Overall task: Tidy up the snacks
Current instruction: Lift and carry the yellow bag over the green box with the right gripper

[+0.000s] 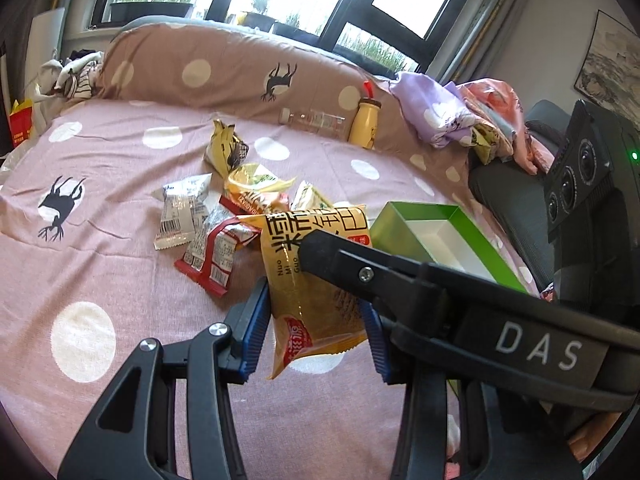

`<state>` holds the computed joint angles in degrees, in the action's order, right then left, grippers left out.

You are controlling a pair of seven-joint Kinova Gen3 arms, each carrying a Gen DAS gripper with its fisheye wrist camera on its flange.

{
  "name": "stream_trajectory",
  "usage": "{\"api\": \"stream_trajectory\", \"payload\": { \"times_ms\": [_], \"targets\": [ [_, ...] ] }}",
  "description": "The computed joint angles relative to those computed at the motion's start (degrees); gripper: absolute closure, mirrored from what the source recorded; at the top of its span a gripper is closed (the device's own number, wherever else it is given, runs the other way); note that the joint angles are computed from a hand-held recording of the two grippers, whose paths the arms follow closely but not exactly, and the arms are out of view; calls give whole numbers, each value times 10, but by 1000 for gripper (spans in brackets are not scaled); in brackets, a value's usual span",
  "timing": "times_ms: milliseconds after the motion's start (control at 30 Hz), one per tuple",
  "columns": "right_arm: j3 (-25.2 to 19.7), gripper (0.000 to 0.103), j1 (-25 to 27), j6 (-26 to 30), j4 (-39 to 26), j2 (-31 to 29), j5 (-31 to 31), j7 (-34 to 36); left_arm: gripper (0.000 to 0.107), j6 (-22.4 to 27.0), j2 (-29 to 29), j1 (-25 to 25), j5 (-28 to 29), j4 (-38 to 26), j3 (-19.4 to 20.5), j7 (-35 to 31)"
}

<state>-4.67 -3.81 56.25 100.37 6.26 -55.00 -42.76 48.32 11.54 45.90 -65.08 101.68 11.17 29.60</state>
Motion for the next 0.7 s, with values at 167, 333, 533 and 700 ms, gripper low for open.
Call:
{"api": "stream_trajectory", "payload": {
  "times_ms": [167,333,533,700],
  "targets": [
    [11,50,13,4,21,-31,-50,50,65,58,3,28,-40,-16,8,12],
    [31,50,15,7,34,-53,-87,83,65,101,12,44,-60,-43,15,-15],
    [60,50,32,24,40,-68,-126,112,65,111,25,55,-77,-80,14,-56],
    [77,50,51,33,39,-67,-144,122,65,93,41,58,-74,-116,4,-102]
  ]
}}
